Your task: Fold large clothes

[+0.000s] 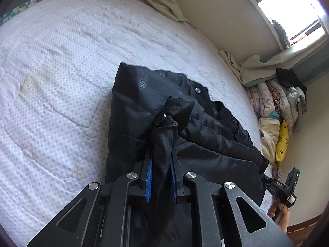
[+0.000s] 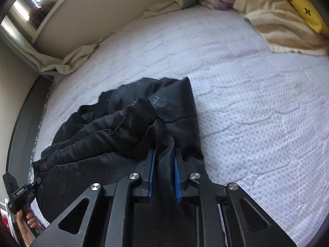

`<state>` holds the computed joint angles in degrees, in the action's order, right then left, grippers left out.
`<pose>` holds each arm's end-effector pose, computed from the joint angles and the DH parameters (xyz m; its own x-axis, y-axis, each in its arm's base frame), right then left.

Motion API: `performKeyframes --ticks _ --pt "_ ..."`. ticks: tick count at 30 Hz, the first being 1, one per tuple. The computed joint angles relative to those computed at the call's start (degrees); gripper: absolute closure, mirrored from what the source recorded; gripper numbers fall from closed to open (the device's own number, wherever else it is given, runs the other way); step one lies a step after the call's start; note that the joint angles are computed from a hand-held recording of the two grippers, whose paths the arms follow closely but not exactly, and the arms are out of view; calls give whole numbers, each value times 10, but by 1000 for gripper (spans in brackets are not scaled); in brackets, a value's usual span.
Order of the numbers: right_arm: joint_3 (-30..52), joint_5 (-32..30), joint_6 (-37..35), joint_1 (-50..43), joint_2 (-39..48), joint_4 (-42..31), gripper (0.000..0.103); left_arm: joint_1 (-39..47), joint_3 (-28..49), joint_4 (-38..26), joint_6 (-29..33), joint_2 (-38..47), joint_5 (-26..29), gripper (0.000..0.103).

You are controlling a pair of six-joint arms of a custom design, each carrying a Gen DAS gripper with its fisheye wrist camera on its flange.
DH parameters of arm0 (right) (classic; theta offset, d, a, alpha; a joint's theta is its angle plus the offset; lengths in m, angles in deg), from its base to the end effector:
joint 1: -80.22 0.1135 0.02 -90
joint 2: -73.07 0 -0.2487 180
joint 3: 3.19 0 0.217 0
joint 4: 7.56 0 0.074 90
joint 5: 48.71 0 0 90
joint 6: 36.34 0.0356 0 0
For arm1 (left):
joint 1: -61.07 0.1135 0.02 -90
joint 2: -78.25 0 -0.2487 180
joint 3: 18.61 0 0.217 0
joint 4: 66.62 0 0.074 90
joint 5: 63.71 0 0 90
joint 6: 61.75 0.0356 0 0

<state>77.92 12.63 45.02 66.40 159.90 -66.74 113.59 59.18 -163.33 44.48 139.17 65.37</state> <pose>0.2632 -0.0472 0.2449 -0.8712 0.0786 -0.4846 -0.1202 0.9230 0.3657 0.0937 0.0853 0.2938 -0.7283 -0.5933 -0.3428 -0.3591 0.7566 -0.5465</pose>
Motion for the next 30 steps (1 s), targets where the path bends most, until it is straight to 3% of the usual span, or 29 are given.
performKeyframes --ticks 4,7,12,15,18,21,23,24,27,30 --pt "-22 48 13 22 14 26 92 -15 -43 38 -25 11 -10 83" --pt "-29 49 19 16 32 40 92 -32 -75 69 -39 13 -27 81" --pt "-45 47 6 16 63 72 92 -137 -120 142 -111 -57 -102 80" --pt "-63 57 10 22 56 97 90 -135 -116 138 -123 -55 -96 79" --pt "-65 35 30 10 48 94 87 -99 -82 93 -112 -41 -75 75" --pt "-45 -20 45 -30 47 56 73 -54 -31 33 -76 -25 -61 63" --pt "-32 -41 62 -60 37 28 30 -18 1 0 -52 -22 -63 43" --pt "-27 -40 73 -70 32 18 25 1 18 -12 -47 -25 -68 37" --pt "-5 -75 85 -111 19 -20 25 42 69 -32 -27 -45 -70 37" --pt "-30 -25 92 -110 -73 16 25 0 103 -20 -60 -88 -62 32"
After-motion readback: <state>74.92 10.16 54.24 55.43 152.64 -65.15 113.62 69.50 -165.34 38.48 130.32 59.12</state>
